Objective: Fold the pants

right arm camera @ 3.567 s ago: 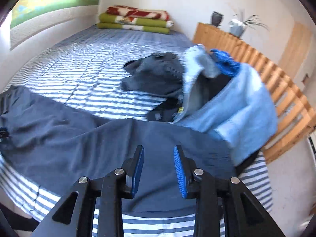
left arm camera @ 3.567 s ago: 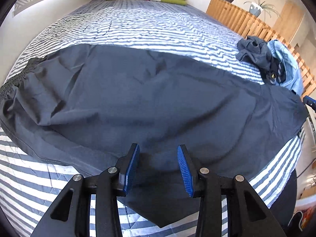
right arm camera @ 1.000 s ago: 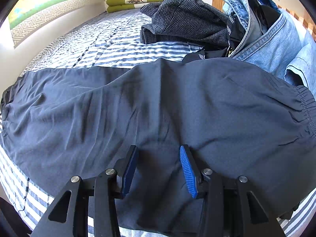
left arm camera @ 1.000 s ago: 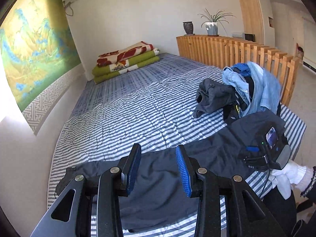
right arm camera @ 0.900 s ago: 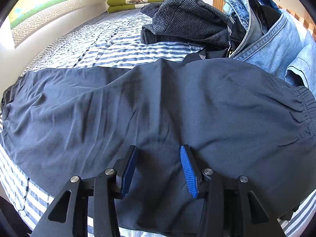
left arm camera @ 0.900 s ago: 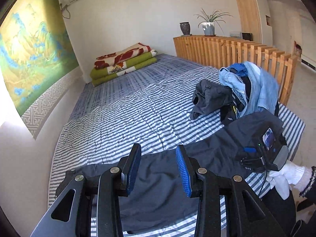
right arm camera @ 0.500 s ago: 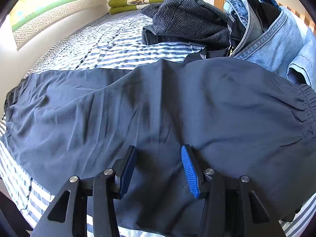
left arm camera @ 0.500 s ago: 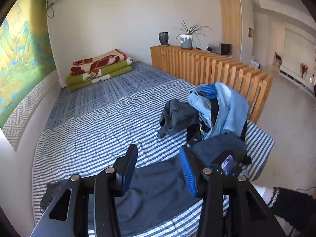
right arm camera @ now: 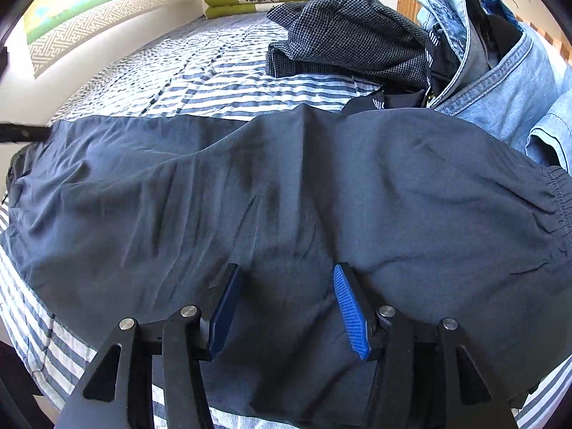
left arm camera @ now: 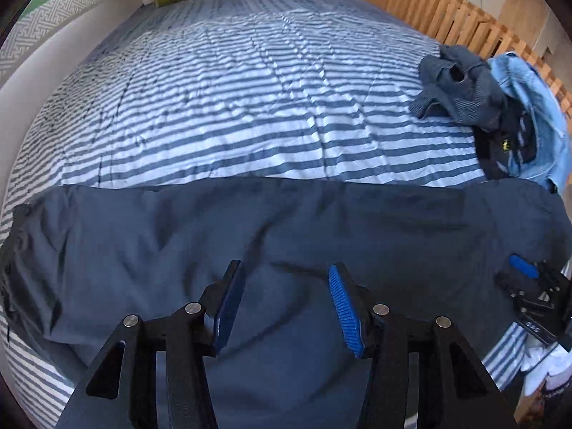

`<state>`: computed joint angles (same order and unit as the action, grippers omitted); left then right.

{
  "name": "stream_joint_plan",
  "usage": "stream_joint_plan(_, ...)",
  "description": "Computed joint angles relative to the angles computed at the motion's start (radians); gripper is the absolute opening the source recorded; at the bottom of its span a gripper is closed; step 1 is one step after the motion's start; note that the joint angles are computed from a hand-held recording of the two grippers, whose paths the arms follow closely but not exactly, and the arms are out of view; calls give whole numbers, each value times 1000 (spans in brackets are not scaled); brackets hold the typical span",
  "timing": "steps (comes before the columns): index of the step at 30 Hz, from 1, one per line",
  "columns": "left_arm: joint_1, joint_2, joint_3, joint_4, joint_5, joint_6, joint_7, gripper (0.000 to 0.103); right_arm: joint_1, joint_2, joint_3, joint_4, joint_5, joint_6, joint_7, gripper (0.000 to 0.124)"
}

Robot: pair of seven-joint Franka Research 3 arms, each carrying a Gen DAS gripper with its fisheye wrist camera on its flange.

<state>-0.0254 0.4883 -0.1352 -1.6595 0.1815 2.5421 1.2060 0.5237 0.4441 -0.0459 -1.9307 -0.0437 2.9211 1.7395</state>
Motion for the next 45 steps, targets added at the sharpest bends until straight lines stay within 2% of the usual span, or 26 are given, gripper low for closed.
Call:
stream_joint_plan(3,-23,96,42,82,42,-12,-58,49,-8,-2,9,-2,7,-3,-13,49)
stream_joint_plan(4,-42,121,76,112,80,-34,-101,47,-10,-3,11,-2,8,-4,-18,49)
stream_joint_plan(5,-57,143,112,132,125,-36,-145,50,-16,-3,16,-1,12,-7,-26,49)
stream_joint_plan(6,-40,139,117,118,162,5,-196,54,-18,-3,19,-1,16,-9,-30,49)
stream_joint_plan(7,-56,148,158,133,170,-9,-247,54,-20,-3,21,1,18,-14,-34,50)
stream_joint_plan(10,-37,151,185,150,212,-38,-356,53,-10,-1,11,8,9,-26,-31,50)
stream_joint_plan(11,-16,130,172,121,208,-11,-370,52,-9,0,10,11,7,-31,-30,50)
stream_joint_plan(13,38,54,126,5,184,110,-351,52,-11,1,13,15,6,-39,-32,50)
stream_joint_plan(14,47,10,120,-56,188,159,-348,52,-12,2,13,18,4,-44,-33,50)
stream_joint_plan(16,55,-92,122,-187,213,245,-349,52,-6,3,7,22,-4,-51,-26,50)
stream_joint_plan(20,70,-272,171,-396,303,299,-412,53,-17,-5,17,24,7,-73,-11,50)
stream_joint_plan(22,87,-331,219,-471,398,284,-525,53,-56,-28,53,-4,58,-61,-26,50)
stream_joint_plan(24,140,-365,239,-530,413,266,-590,53,-100,-66,91,-58,132,-28,-41,50)
stream_joint_plan(25,162,-369,243,-541,424,226,-606,53,-127,-91,113,-92,177,-9,-57,49)
stream_joint_plan(26,183,-361,241,-532,425,151,-589,54,-155,-112,139,-119,223,4,-82,49)
stream_joint_plan(27,180,-359,257,-530,446,96,-605,53,-177,-141,157,-154,267,24,-103,49)
stream_joint_plan(28,212,-374,242,-550,470,98,-643,54,-178,-168,154,-188,287,48,-103,49)
stream_joint_plan(30,254,-442,236,-636,478,211,-706,53,-209,-233,178,-269,366,113,-131,50)
stream_joint_plan(32,273,-500,211,-694,496,284,-715,53,-256,-296,216,-342,485,171,-187,50)
stream_joint_plan(34,267,-534,168,-712,535,297,-690,54,-245,-338,179,-387,504,198,-153,50)
stream_joint_plan(36,241,-549,128,-720,523,319,-628,54,-267,-363,164,-400,560,189,-154,50)
stream_joint_plan(37,222,-550,113,-721,494,335,-578,54,-287,-370,170,-400,630,183,-190,50)
stream_joint_plan(39,182,-540,76,-704,468,352,-520,54,-342,-376,211,-378,914,162,-400,52)
stream_joint_plan(41,134,-500,43,-661,431,354,-462,54,-351,-372,197,-360,1066,130,-509,53)
stream_joint_plan(43,81,-463,14,-613,371,345,-382,54,-349,-362,179,-344,1165,99,-581,54)
stream_joint_plan(45,30,-418,-5,-554,369,322,-350,54,-356,-352,173,-318,1333,45,-717,54)
